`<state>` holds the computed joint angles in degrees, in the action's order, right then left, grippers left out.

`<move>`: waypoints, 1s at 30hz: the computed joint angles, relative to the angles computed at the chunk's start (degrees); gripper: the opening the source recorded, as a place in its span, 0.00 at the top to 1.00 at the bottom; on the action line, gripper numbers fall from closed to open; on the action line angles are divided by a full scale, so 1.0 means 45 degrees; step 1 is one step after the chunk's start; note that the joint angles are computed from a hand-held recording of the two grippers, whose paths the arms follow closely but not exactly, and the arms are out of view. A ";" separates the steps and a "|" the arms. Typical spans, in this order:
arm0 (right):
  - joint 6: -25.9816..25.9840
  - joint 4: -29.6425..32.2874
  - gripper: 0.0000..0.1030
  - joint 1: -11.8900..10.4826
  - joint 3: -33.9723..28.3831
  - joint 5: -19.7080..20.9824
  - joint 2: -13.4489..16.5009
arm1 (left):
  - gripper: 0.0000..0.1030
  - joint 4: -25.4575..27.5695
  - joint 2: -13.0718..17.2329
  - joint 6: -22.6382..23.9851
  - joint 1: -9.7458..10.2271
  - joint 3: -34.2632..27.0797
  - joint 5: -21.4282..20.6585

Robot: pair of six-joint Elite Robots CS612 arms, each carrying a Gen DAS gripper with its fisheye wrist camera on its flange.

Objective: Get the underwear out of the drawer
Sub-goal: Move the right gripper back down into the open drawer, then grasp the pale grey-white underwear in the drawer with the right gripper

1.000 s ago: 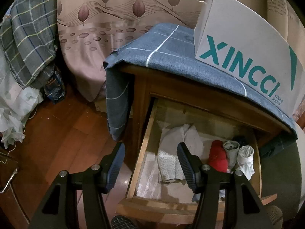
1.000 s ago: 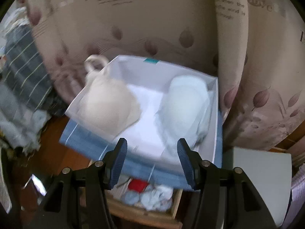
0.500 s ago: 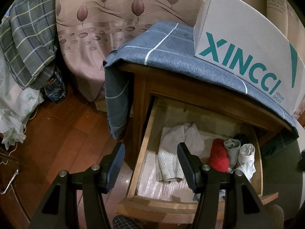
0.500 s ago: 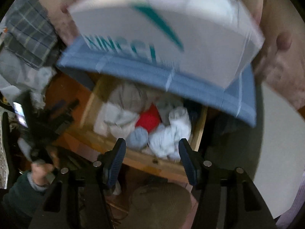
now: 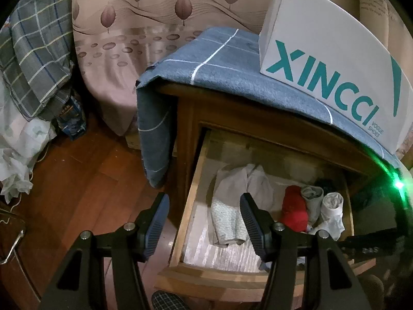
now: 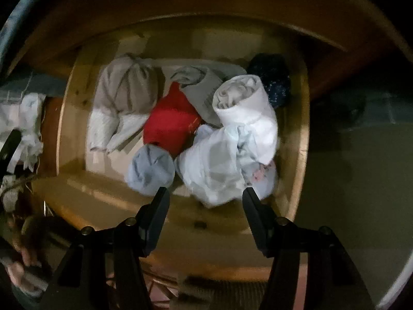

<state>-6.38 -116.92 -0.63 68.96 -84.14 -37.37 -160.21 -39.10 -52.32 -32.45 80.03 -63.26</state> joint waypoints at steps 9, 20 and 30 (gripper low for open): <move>0.0041 0.0568 0.46 0.0085 -0.0908 -0.0350 0.0871 | 0.43 0.0117 0.0063 0.0287 0.0006 -0.0133 -0.0157; -0.0125 0.1659 0.42 0.0251 -0.1954 -0.0808 0.1669 | 0.43 0.0602 0.0198 0.0671 -0.0012 -0.0444 -0.0333; -0.0193 0.0750 0.52 0.0403 -0.1233 -0.1028 0.1397 | 0.43 0.1139 0.0317 0.1109 -0.0021 -0.0762 -0.0643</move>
